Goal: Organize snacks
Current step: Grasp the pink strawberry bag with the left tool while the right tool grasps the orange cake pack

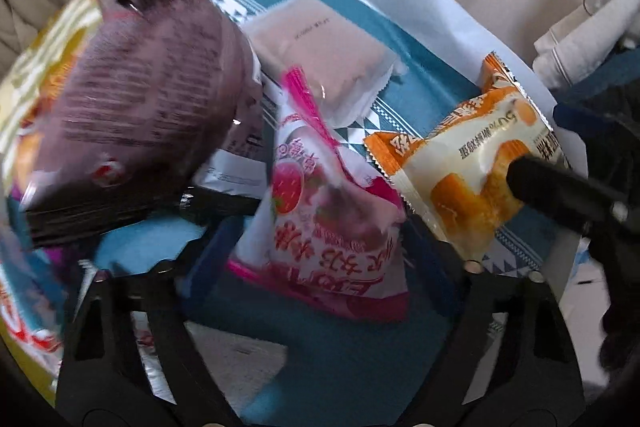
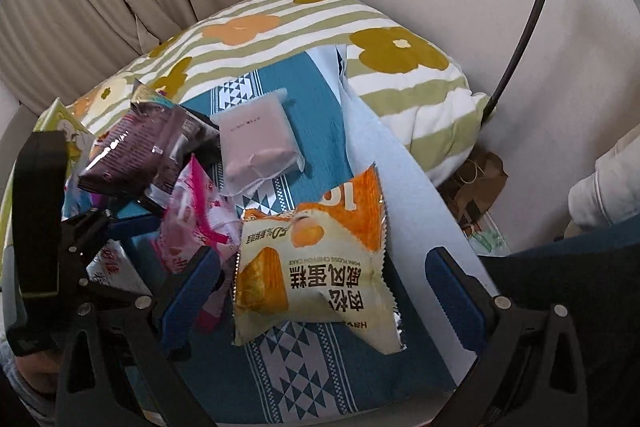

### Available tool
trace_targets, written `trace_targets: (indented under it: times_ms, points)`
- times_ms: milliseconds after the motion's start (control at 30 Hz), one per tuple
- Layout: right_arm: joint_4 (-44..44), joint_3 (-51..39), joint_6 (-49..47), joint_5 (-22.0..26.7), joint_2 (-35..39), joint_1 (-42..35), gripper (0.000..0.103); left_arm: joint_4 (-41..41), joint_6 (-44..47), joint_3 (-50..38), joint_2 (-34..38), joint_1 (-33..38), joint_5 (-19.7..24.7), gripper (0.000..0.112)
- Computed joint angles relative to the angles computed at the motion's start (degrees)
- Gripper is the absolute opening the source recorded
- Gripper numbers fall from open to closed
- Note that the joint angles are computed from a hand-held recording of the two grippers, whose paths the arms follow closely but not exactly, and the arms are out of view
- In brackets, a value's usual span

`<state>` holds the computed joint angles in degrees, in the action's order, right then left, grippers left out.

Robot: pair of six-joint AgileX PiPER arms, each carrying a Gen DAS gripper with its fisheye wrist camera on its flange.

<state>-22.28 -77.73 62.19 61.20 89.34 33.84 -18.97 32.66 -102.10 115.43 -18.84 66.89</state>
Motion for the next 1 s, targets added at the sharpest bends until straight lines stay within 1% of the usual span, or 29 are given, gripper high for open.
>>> trace_targets:
  times_ms: [167,233,400,500,733,867,933,1000]
  points:
    - [-0.85,-0.71,0.68,0.43,1.55,0.58,0.102,0.64,1.27,0.84,0.08,-0.99,-1.52,0.069]
    - [-1.10,-1.19,0.06,0.70,2.20,0.81,0.102,2.19,0.88,2.34,-0.85,-1.67,-3.09,0.061]
    - [-1.83,-1.61,-1.10,0.91,3.47,1.22,0.102,2.06,1.60,3.53,-2.10,-0.83,-2.42,0.053]
    - [-1.73,-1.72,-2.00,0.42,4.10,1.16,0.102,2.26,0.78,4.19,-2.78,-0.22,-1.75,0.052]
    - [-1.90,-3.04,-6.93,-0.10,6.82,1.55,0.102,3.65,-1.74,7.85,-5.36,0.25,-2.14,0.052]
    - [-1.56,-2.85,-9.52,-1.08,7.81,1.51,0.102,4.47,-3.52,10.61,-7.16,0.04,-3.36,0.052]
    - [-1.51,-2.45,-10.93,-1.82,8.03,1.37,0.099,4.79,-4.20,11.92,-8.13,0.14,-3.88,0.052]
    - [-1.03,-1.84,-12.30,-2.74,7.83,1.21,0.092,5.07,-5.20,13.07,-8.99,0.08,-4.30,0.051]
